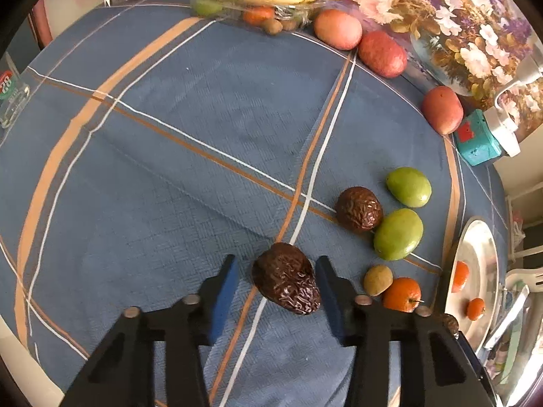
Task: Organize fruits
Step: 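Grasp a dark date with the left gripper while the right gripper holds its date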
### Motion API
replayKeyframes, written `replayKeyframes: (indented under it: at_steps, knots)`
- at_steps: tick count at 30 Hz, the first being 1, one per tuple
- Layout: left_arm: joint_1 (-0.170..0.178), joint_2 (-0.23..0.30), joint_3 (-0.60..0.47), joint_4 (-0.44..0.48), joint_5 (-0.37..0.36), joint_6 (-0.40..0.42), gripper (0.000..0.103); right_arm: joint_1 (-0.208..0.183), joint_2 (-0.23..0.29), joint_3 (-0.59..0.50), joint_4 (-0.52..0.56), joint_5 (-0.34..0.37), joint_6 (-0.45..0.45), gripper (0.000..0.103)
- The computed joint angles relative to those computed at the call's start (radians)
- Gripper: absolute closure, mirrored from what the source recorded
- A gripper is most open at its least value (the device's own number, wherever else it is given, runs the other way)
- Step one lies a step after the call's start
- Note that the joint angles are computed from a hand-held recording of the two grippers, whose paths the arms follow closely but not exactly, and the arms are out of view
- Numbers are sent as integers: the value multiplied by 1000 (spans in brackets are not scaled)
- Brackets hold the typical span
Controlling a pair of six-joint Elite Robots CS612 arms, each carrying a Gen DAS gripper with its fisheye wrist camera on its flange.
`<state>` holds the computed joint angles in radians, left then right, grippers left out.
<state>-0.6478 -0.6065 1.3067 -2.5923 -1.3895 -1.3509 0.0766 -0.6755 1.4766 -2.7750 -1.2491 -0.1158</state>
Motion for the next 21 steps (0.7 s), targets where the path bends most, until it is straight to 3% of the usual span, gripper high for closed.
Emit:
replayKeyframes:
  at_steps: [5, 17, 19, 21]
  knots:
    - [-4, -11, 15, -22, 19, -9, 72, -1, 0, -1, 0, 6, 3, 44]
    - [-2, -20, 55, -87, 6, -50, 71, -3, 1, -3, 1, 13, 6, 44]
    - [2, -16, 54, -100, -4, -62, 66, -3, 1, -4, 3, 16, 5, 44]
    - [2, -16, 52, -78, -1, -66, 52, -4, 1, -4, 2, 16, 6, 44]
